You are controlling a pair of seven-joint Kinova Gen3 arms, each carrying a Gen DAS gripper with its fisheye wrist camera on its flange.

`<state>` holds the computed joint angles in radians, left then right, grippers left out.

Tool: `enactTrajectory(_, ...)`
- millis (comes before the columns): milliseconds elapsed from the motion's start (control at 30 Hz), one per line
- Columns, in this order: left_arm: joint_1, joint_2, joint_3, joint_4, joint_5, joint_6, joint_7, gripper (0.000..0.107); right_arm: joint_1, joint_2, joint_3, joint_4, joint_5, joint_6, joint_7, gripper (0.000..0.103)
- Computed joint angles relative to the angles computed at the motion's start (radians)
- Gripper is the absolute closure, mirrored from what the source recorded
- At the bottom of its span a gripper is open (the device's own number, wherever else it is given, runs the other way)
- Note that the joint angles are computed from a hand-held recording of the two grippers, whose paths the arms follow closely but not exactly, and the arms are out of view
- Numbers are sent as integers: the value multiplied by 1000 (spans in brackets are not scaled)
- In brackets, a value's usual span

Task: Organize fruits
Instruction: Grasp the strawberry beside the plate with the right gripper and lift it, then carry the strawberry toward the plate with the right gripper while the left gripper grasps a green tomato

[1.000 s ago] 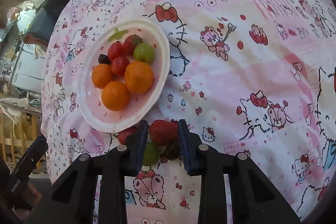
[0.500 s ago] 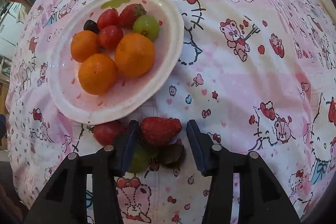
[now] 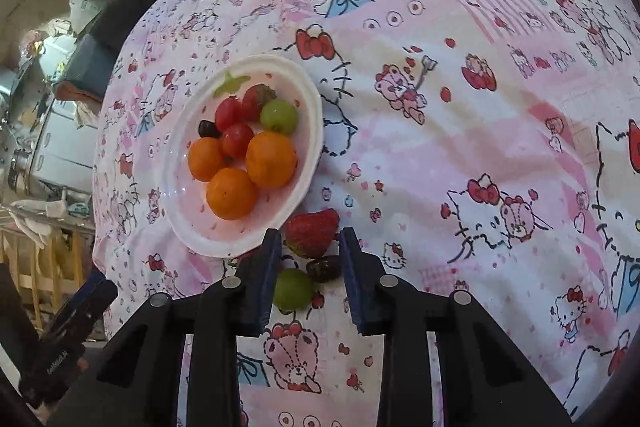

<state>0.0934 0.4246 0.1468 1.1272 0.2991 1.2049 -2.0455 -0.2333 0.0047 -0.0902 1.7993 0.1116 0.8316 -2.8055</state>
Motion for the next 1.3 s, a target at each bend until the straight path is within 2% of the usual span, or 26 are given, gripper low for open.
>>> enactTrajectory(33,0,-1,0,2,0,-1,-2,38,-4,18,-1,-11,7,9,-7,68)
enactTrajectory(100,1,-7,-1,13,-3,-15,-9,38,-14,59,-4,-57,28,72,26,58)
enactTrajectory(167,3,-7,-4,15,-9,-20,-8,38,-42,111,-6,-112,66,132,73,54)
enactTrajectory(333,-2,14,-6,-14,-6,3,17,38,-79,222,11,-200,72,240,171,55)
enactTrajectory(433,-3,18,-2,-21,-5,7,15,38,-113,249,27,-221,119,255,177,55)
enactTrajectory(500,-2,19,0,-24,-4,9,12,38,-123,251,35,-222,134,248,185,67)
enactTrajectory(633,4,18,3,-24,-7,17,7,38,-116,201,42,-191,114,217,170,71)
enactTrajectory(800,35,22,7,-19,-30,44,3,38,-85,61,28,-109,77,125,107,71)
enactTrajectory(900,71,10,12,9,-54,28,-9,38,-48,-28,15,-64,20,71,108,71)
enactTrajectory(1067,135,5,29,70,-61,13,-8,39,-3,-122,-22,-9,25,46,57,71)
enactTrajectory(1133,161,5,34,97,-62,-2,6,45,18,-148,-31,22,30,7,15,71)
enactTrajectory(1167,172,7,36,105,-61,-9,15,53,31,-161,-39,30,33,5,6,71)
enactTrajectory(1200,184,10,36,109,-63,-12,30,56,45,-174,-44,46,39,-13,-20,71)
enactTrajectory(1300,223,26,32,113,-74,-23,96,57,70,-199,-40,79,14,-56,-24,71)
